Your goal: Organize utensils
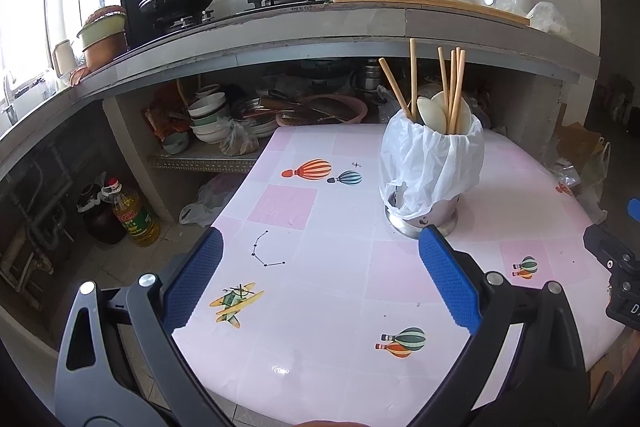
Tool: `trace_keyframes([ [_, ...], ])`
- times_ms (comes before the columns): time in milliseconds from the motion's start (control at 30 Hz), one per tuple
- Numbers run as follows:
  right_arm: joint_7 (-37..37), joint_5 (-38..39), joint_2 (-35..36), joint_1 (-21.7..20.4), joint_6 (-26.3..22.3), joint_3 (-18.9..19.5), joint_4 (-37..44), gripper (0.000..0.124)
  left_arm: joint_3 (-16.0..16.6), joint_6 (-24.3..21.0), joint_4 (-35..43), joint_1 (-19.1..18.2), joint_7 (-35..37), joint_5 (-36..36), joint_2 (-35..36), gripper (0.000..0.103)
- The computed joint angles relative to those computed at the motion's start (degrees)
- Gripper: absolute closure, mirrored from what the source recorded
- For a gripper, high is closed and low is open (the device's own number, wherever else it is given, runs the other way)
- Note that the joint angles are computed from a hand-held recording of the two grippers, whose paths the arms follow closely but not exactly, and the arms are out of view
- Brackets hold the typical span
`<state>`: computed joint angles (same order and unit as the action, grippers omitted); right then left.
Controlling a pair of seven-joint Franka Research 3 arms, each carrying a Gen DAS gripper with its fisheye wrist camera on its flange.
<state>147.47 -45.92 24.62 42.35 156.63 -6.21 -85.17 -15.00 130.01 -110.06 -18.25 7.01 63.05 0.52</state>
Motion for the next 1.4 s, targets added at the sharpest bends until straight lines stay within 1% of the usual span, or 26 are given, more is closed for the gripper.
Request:
trace_keyframes([
  [500,1.3,-1.0,-1.1,-0.6,0.3,0.2,-1.1,0.027,0.1,1.5,1.0,-0.4,0.7,0.6,0.8,0.008],
  [1400,1.1,-1.4,-1.0,-0.6,0.4,0.3,-1.0,0.027,0.3,1.3,1.4,-0.6,0.9,0.5,1.1,0.008],
])
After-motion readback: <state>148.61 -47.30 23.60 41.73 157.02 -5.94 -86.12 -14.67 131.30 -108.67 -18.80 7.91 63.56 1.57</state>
